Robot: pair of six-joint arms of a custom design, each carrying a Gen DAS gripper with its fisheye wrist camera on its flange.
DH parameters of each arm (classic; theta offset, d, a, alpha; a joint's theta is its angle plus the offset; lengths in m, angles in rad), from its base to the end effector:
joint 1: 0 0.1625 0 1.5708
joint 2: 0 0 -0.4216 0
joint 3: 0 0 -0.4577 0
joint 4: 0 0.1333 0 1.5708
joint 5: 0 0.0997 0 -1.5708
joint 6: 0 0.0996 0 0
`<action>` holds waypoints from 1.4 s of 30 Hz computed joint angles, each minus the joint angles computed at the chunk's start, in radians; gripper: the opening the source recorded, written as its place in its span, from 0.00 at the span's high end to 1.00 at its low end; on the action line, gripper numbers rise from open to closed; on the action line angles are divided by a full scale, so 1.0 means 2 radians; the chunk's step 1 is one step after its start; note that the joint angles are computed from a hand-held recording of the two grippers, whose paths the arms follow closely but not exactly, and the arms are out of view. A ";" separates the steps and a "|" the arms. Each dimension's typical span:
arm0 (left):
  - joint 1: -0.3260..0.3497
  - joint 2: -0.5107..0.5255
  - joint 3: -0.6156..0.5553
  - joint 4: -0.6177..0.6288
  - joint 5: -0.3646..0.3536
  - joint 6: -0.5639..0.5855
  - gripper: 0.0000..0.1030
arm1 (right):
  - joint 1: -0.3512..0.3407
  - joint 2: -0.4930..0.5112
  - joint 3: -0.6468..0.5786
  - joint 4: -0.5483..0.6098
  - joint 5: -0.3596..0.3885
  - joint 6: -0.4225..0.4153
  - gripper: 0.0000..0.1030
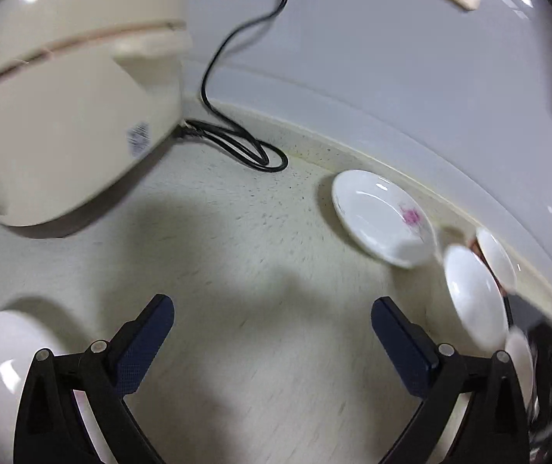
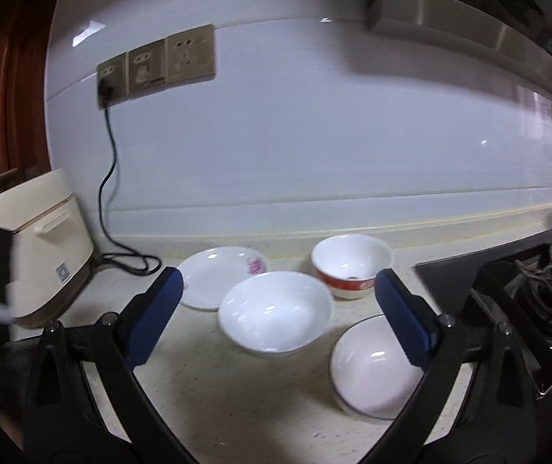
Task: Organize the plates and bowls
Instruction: 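Move both grippers back to the third pink-rose plate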
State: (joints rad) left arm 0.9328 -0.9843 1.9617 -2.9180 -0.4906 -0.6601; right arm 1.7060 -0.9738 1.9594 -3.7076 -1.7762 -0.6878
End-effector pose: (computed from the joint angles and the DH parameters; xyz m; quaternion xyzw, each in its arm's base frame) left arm -0.1792 -0.6130 0.1265 -0.1039 0.8419 -0.4311 0.3074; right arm 0.1955 -0.5986 0.1810 0.2826 -0.7871 0.4975 0.2305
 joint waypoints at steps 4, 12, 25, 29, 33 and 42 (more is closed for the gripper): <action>0.022 0.054 -0.069 0.010 0.024 0.012 0.00 | -0.004 0.004 -0.009 -0.001 -0.016 0.014 0.02; 0.053 0.124 -0.180 0.038 0.043 0.048 0.00 | -0.019 -0.008 -0.025 0.056 -0.040 0.106 0.02; 0.064 0.138 -0.219 0.158 0.067 0.013 0.00 | -0.018 -0.009 -0.021 0.042 -0.039 0.108 0.02; 0.052 0.131 -0.191 0.162 0.093 0.028 0.00 | -0.019 -0.008 -0.019 0.038 -0.031 0.106 0.02; 0.041 0.102 -0.142 0.167 0.086 0.002 0.00 | -0.018 -0.007 -0.018 0.032 -0.025 0.098 0.02; 0.006 0.042 -0.035 0.147 0.036 -0.028 0.00 | -0.026 -0.014 -0.010 0.030 0.010 0.101 0.02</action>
